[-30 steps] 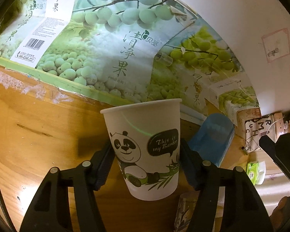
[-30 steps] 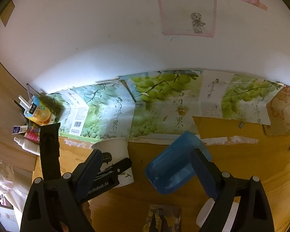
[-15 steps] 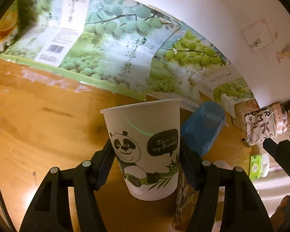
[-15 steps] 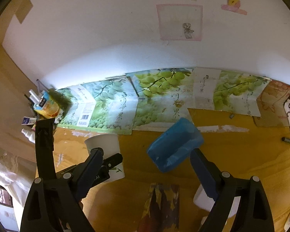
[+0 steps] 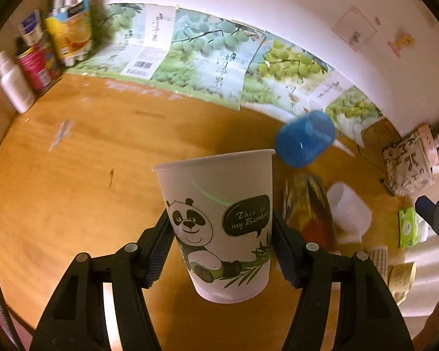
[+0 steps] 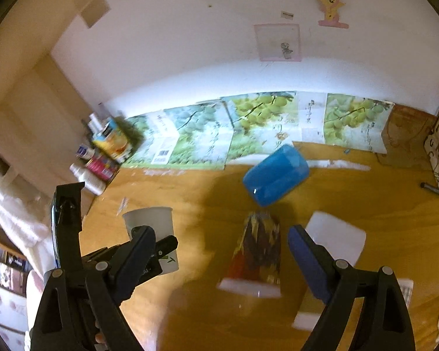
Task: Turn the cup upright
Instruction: 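Carry the held panda cup with the left tool back toward the right tool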
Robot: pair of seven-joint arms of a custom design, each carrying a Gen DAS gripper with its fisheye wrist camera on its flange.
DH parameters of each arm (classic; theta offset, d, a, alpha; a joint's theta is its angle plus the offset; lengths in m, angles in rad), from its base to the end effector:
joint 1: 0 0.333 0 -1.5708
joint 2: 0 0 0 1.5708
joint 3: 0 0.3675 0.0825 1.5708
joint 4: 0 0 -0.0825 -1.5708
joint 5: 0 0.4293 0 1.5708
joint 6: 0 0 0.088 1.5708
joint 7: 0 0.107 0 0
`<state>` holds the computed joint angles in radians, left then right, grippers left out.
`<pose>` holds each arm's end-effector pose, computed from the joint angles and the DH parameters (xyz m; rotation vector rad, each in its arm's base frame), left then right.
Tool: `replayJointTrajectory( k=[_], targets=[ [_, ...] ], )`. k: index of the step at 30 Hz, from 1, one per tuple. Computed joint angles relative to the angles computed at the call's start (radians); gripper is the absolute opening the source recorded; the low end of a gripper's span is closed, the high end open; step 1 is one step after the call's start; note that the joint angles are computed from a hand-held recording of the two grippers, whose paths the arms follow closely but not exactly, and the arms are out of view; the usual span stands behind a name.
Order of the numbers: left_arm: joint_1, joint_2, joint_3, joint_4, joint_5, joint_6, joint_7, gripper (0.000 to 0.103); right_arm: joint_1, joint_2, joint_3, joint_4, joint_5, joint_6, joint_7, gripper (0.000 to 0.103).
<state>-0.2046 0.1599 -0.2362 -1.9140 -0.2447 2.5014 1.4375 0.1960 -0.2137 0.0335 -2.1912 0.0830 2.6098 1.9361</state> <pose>0.6186 -0.2814 0.4897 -2.0054 2.2882 -0.7460 0.5491 0.1278 0.5812 -1.6143 1.9584 -0.3240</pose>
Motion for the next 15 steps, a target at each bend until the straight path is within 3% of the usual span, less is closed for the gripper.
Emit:
replayJointTrajectory(
  k=[15],
  targets=[
    [-0.085,-0.288,-0.024,-0.284,0.132,0.024,-0.092,0.067,0.066,-0.331,-0.025,-0.302,0.151,-0.002,-0.064,0.092]
  ],
)
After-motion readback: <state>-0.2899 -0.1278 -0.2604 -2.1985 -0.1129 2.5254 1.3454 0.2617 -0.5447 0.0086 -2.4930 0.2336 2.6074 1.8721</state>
